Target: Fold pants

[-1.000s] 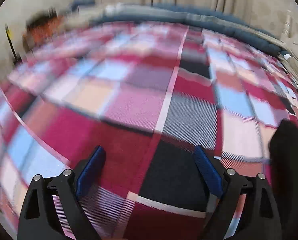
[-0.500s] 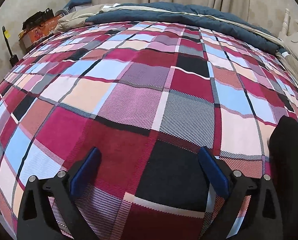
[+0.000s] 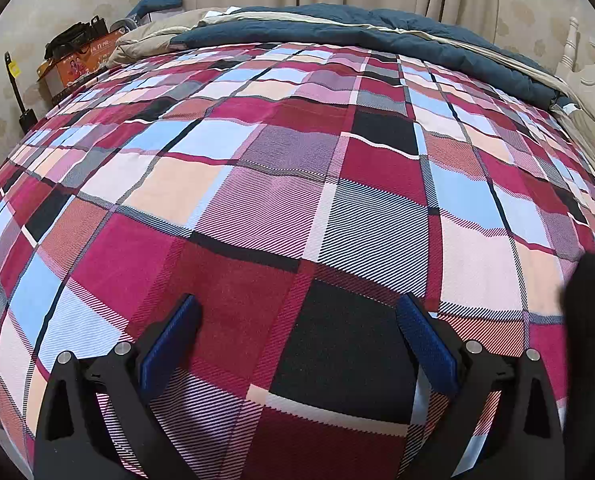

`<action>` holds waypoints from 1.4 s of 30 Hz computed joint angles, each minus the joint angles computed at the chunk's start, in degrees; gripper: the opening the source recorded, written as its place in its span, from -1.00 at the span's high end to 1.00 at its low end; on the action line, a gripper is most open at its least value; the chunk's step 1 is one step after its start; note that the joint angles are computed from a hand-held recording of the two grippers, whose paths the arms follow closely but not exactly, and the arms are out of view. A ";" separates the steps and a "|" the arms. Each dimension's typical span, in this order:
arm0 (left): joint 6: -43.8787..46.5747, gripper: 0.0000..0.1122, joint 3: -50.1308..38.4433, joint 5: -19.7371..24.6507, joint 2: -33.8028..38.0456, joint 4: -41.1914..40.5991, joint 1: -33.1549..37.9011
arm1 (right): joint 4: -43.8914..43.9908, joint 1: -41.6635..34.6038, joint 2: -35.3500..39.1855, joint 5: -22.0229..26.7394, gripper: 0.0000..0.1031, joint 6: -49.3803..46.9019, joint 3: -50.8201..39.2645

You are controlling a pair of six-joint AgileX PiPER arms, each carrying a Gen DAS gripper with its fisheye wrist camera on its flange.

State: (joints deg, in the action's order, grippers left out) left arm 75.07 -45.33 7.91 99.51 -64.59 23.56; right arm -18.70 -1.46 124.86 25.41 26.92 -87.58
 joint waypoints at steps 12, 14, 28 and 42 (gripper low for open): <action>-0.22 -0.74 -0.03 -0.05 0.03 0.17 -0.06 | -0.06 -0.02 0.02 -0.03 -0.96 0.01 -0.03; -0.18 -0.74 0.04 -0.16 0.00 0.16 -0.10 | 0.09 -0.03 0.00 0.00 -0.96 -0.13 -0.07; -0.26 -0.74 -0.01 -0.05 0.01 0.22 -0.06 | -0.13 -0.01 -0.05 -0.12 -0.96 0.08 0.12; -0.80 -0.74 -0.06 -0.09 0.00 0.69 -0.14 | -0.18 0.02 -0.02 -0.10 -0.96 0.15 0.08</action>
State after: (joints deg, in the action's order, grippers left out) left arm 74.27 -45.39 7.82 99.51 -63.90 23.43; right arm -18.89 -1.44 124.84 25.31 27.07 -87.50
